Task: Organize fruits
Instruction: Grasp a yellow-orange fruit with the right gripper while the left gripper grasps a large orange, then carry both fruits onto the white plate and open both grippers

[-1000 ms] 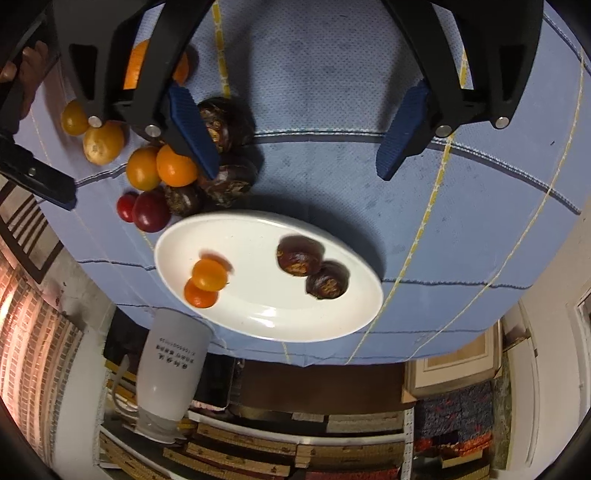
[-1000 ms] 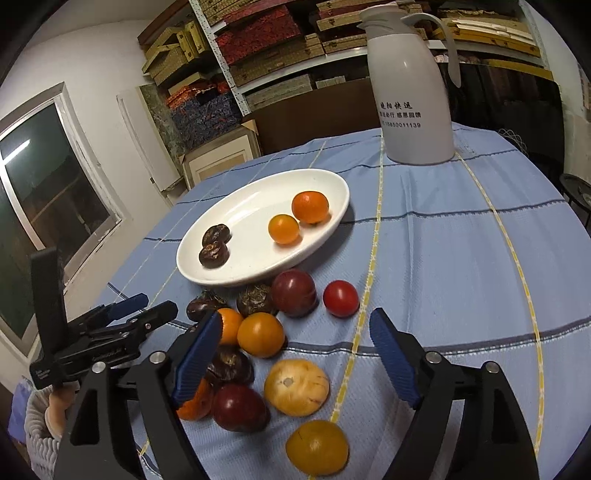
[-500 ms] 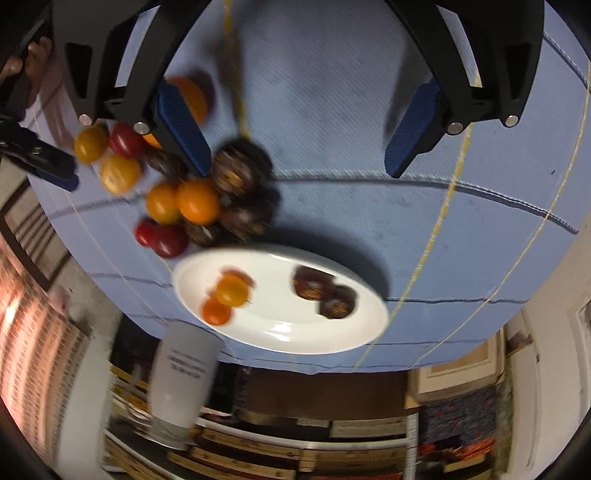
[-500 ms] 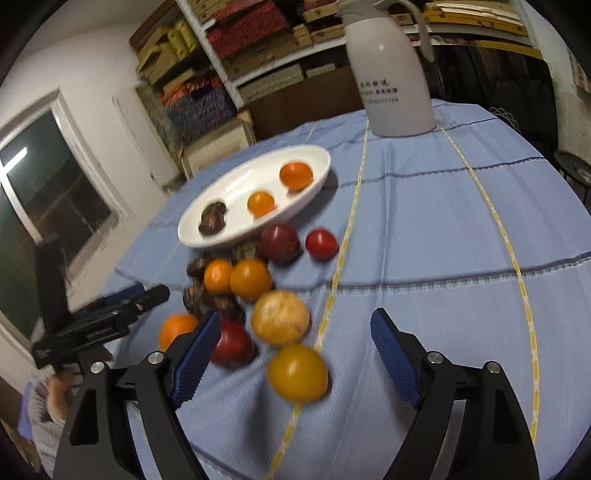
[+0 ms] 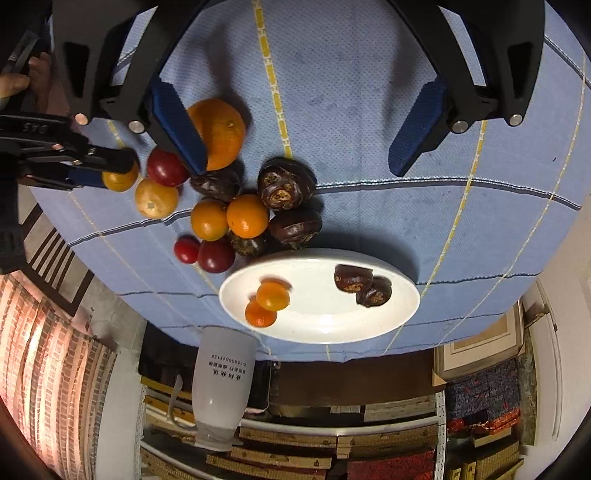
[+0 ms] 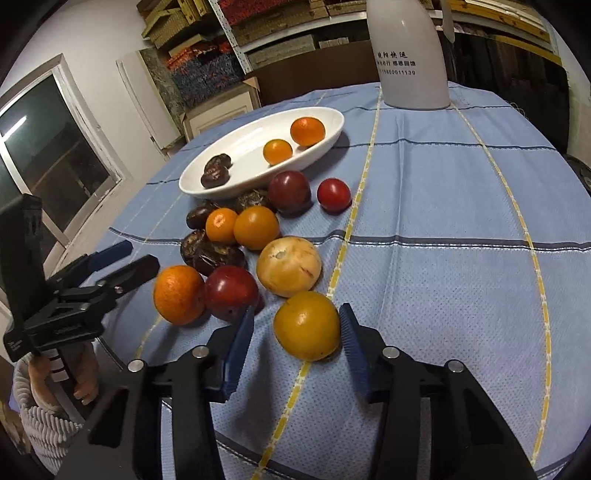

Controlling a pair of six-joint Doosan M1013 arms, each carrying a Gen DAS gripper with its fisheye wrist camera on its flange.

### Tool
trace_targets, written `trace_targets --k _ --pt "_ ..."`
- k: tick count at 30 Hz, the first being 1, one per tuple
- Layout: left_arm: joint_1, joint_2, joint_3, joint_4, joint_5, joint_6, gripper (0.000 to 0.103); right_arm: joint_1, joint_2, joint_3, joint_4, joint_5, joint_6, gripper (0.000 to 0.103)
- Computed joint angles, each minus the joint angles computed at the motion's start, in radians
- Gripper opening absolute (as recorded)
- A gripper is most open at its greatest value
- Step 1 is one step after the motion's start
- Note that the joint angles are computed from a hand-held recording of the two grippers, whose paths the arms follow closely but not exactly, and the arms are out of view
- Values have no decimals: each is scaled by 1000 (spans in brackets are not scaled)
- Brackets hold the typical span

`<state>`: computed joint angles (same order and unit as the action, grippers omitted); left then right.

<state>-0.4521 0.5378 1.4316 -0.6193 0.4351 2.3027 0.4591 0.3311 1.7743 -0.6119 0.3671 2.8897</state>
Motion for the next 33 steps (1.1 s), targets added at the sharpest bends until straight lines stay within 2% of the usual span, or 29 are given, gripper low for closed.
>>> trace_targets --k 3,5,8,12,14,16,19,24,30,33 --pt "12 -5 9 -123 37 113 96 -3 6 -7 54 7 -54 43" --pt "12 -3 6 -145 68 149 96 -8 9 -10 103 8 -96 39" --pt "3 1 0 -113 90 161 96 -8 8 -9 103 9 -96 37" --pt "-4 23 -35 -33 158 110 96 -10 8 -9 108 8 -100 37" --pt "-8 36 -56 9 194 77 87 -10 9 -10 111 10 -103 37" --pt "-13 45 -70 41 220 51 73 -10 9 -11 112 11 -105 37" --pt "-15 63 -97 70 270 18 62 -9 11 -13 109 18 -106 37" --pt "-19 70 -104 44 305 53 44 -3 16 -24 97 46 -109 37" --pt "-14 70 -102 15 311 56 43 2 19 -32 83 69 -107 37" --pt "-9 62 -91 -4 287 64 43 3 16 -28 72 63 -94 36"
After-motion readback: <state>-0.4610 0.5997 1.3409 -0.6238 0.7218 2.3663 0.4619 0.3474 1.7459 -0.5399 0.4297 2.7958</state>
